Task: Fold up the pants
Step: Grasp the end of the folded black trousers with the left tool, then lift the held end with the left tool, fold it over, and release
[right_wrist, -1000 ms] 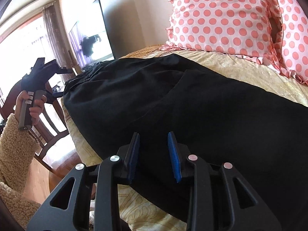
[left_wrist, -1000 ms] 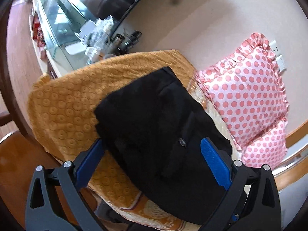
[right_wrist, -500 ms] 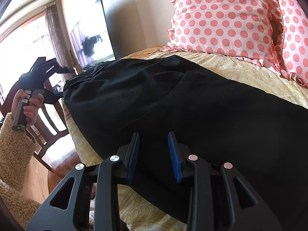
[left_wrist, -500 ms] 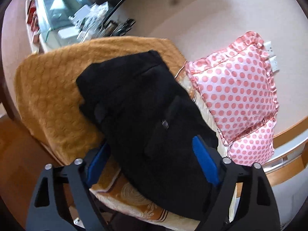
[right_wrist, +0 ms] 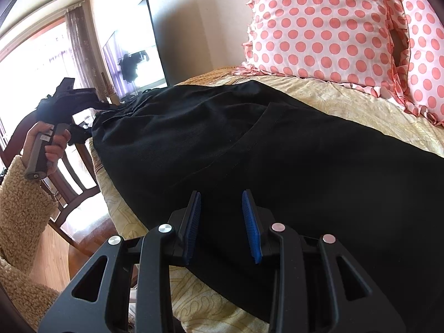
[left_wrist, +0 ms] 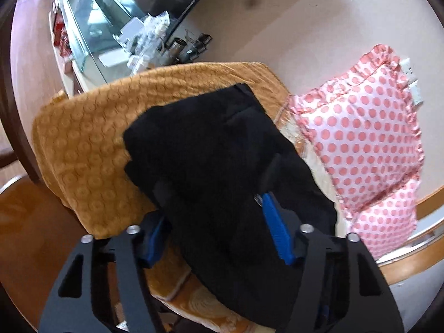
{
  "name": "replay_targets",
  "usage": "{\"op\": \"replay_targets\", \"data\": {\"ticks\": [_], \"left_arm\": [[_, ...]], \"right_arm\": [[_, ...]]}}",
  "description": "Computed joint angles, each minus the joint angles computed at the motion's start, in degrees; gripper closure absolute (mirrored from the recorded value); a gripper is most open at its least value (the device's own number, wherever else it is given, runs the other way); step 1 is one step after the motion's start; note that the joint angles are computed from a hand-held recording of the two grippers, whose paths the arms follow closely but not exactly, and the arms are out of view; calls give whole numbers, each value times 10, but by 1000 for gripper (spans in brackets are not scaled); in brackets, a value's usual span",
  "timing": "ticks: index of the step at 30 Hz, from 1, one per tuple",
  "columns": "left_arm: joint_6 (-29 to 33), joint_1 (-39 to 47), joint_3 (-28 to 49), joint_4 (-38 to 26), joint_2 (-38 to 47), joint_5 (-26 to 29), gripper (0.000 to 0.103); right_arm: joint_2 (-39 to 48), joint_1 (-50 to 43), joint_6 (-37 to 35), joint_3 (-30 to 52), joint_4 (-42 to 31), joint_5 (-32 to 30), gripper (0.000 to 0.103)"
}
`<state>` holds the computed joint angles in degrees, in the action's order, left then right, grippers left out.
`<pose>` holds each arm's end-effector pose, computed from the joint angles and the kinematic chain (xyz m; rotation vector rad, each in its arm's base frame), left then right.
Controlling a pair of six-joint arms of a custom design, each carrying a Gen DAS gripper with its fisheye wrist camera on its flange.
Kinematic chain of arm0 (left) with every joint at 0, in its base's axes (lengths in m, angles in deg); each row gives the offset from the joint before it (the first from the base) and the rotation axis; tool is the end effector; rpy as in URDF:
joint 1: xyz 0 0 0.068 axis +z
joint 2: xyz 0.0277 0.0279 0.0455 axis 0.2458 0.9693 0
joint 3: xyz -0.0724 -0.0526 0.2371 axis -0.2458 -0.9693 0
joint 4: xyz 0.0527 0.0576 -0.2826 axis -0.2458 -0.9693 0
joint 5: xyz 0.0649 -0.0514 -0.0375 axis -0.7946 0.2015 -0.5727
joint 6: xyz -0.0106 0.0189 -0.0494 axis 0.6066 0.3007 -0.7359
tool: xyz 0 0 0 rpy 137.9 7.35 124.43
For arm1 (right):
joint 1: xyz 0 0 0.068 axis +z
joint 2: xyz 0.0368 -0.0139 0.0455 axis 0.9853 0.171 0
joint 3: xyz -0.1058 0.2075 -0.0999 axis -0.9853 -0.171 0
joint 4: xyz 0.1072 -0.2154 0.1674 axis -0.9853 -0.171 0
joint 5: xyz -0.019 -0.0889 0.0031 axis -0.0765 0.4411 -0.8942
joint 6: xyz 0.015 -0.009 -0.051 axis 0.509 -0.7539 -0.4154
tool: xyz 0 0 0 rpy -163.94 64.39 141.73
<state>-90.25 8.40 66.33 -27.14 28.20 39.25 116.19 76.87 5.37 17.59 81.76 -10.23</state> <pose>0.3605 -0.0449 0.0744 -0.6668 2.3270 -0.6790 0.2360 0.0054 0.0327 -0.4573 2.1909 0.4996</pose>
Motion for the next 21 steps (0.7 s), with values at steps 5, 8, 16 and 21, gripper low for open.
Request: {"op": "replay_targets", "data": {"ticks": [5,8,16,21], "left_arm": [[13,-19,11,-31,0,-64,62],[17,-28,9,-41,-8,-97,79],[78,-89,33,-93,-62,-193,95],[124,-163,84,-140,-80,-276,95]], "right_arm": [[-16,-14,1,-16,8,-2,58],[-27,-48,0,-26,11,-30,57],[-49,-173,-18,-37,-5,-122,55],[-62,-263,-37,-41,-18,-185,55]]}}
